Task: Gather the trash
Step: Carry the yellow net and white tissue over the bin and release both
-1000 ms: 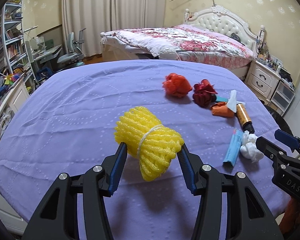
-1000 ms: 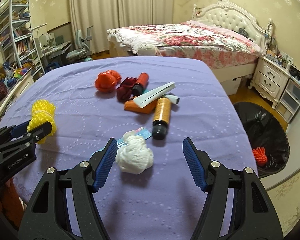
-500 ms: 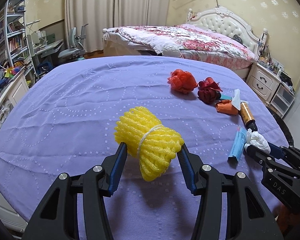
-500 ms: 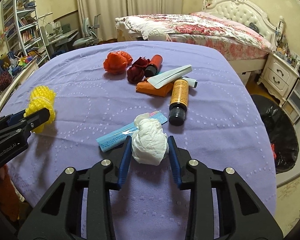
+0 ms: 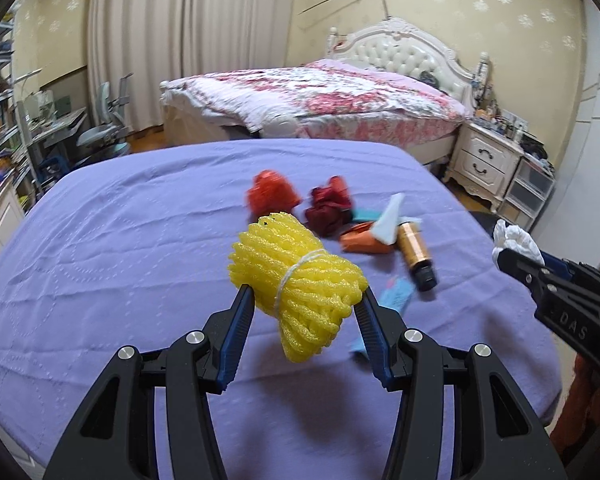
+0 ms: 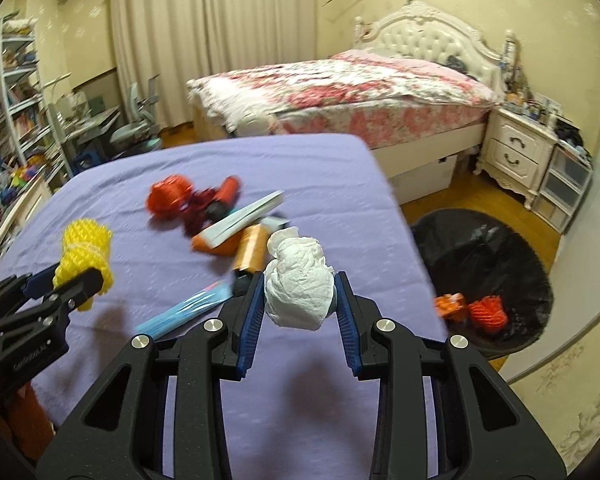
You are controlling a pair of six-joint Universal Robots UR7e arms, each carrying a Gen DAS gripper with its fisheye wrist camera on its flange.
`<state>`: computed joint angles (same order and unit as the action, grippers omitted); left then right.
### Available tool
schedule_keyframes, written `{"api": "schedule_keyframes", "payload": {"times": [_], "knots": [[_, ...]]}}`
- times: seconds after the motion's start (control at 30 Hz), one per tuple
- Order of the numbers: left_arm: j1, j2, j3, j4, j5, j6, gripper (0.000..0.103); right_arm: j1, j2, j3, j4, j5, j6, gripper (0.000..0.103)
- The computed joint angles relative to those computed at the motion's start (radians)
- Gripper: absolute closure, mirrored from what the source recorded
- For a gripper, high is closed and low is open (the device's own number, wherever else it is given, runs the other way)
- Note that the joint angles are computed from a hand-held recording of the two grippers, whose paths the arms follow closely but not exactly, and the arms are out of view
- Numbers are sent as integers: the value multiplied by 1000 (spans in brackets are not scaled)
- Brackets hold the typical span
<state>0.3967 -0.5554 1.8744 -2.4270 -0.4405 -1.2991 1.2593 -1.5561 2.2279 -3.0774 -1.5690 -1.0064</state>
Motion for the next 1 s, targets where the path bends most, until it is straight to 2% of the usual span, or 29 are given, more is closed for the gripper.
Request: {"api": "schedule_keyframes", "payload": {"times": [0.23,0.37,0.5,0.83,1.0], "knots": [[28,137,-168,-276,-1,370,52,-33,42,-118,-62,-10,78,69],[49,215,-284,-362,-19,534,52,-49,74,-173,-93,-27,97,69],[75,291,-410,-386,-48,640,52,-70,105,-231,-95,-37,128,69],[131,440,-685,-322,-85,776,52,-87,193,-337,-156,-90,171,69],[147,509,-804,-303,-84,858,52,-95,225,-391,-129,-107,196,69]]}}
